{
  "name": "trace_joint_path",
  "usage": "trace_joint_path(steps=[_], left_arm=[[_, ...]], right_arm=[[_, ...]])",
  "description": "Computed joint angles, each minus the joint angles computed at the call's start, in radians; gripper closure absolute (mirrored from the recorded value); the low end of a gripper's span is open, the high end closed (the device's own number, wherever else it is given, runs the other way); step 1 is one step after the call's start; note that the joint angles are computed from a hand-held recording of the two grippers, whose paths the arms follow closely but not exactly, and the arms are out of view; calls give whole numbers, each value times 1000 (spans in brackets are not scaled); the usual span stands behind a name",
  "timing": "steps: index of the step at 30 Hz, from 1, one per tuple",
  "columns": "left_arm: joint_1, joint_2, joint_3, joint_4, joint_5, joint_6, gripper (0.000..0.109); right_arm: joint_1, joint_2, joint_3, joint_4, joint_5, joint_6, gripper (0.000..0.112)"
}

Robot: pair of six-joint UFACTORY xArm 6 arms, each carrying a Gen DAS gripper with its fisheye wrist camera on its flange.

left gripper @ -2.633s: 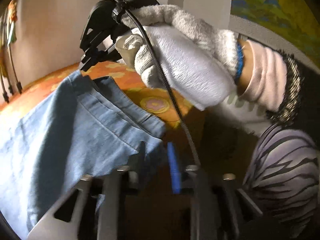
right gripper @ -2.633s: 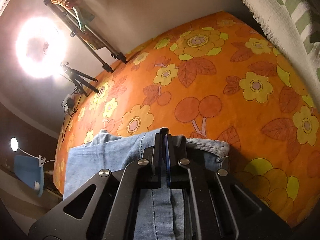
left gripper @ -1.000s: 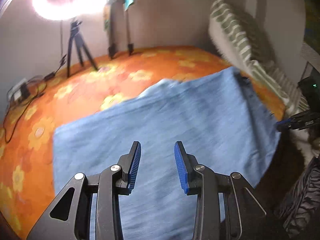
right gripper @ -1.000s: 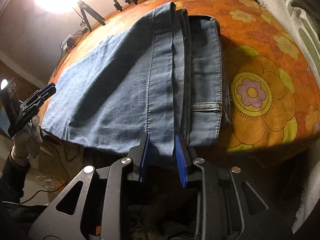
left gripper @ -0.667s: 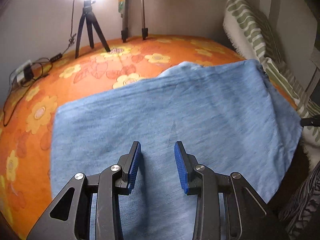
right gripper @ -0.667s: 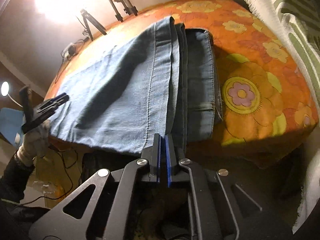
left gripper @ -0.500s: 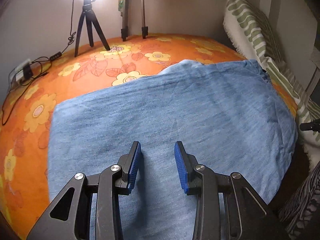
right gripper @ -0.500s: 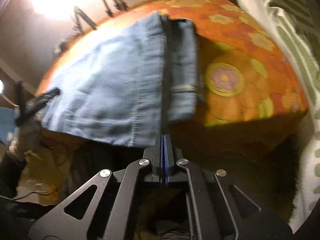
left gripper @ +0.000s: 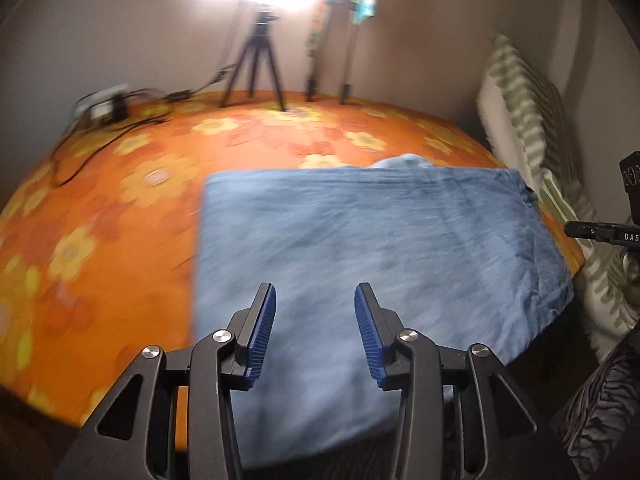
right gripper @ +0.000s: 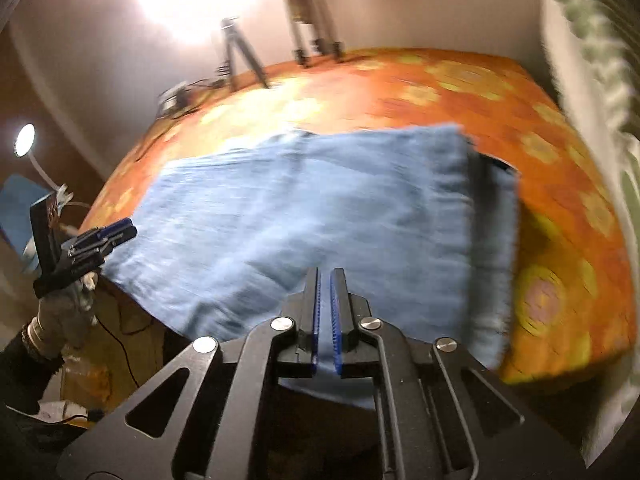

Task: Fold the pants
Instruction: 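Open both tools to release the folded jeans and withdraw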

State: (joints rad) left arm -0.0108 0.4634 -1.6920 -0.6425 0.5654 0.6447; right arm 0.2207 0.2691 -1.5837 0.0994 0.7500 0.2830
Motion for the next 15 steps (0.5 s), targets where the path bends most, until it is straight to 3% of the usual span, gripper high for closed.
trace_joint_path(steps=[2,9,15], left_arm=[[15,-33,52,18,-24,-18,69],[36,-131,197,94,-116,-63,69],[45,-190,273,53,-149,-21,69]], right_arm=[[19,52,-65,10,7,-22,88],[60,236,-302,7,105,-57,88],[79,383,-531,7,214,-52,88]])
